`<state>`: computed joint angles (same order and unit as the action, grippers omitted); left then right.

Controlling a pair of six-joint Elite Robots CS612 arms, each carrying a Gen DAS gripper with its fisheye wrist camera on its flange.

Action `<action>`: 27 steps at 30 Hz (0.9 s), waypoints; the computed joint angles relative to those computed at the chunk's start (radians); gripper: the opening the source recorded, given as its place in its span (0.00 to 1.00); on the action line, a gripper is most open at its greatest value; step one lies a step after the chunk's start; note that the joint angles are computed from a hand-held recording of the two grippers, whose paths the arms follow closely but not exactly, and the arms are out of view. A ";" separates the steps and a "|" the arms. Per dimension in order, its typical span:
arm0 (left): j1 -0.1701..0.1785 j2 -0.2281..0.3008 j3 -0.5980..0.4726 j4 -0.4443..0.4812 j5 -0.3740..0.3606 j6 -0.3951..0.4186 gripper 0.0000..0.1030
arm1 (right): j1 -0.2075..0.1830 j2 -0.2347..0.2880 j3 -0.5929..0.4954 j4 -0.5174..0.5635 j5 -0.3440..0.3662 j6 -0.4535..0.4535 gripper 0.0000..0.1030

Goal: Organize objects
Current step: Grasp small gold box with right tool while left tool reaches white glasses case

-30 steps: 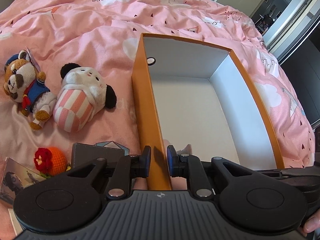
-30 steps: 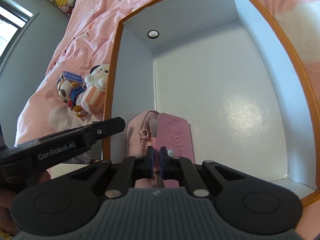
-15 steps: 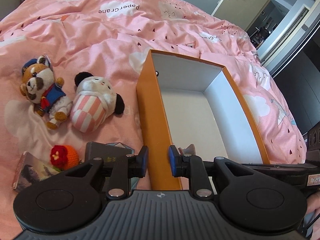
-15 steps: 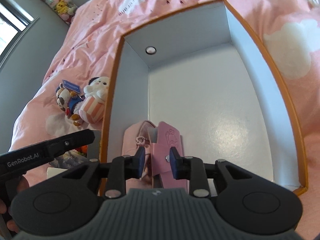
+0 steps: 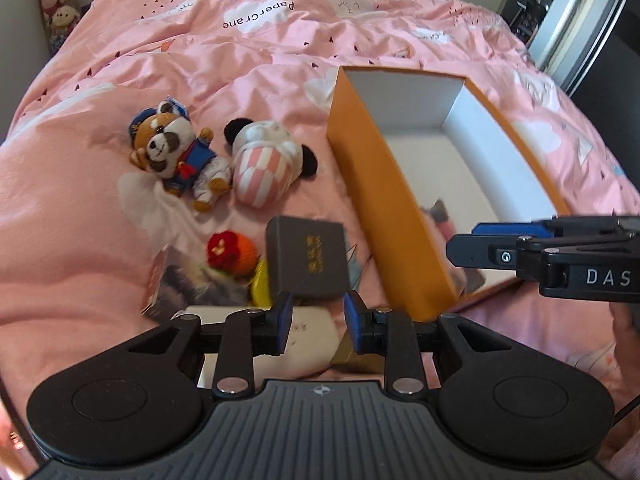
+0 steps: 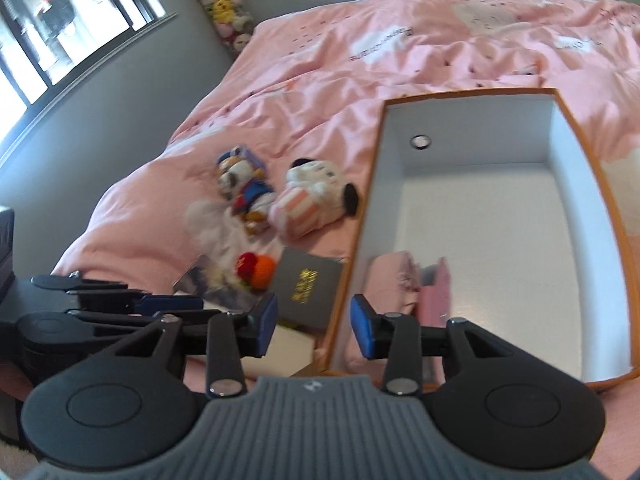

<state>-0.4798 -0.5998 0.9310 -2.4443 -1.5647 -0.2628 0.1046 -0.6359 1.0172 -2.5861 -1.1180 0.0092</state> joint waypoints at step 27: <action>-0.032 -0.045 0.113 0.106 0.108 0.177 0.46 | 0.092 0.047 0.007 0.136 -0.309 -0.179 0.69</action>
<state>-0.5123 -0.6445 1.0444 -2.3381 -1.4568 -0.0857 0.1964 -0.5888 1.0240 -2.4500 -1.4273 -0.1694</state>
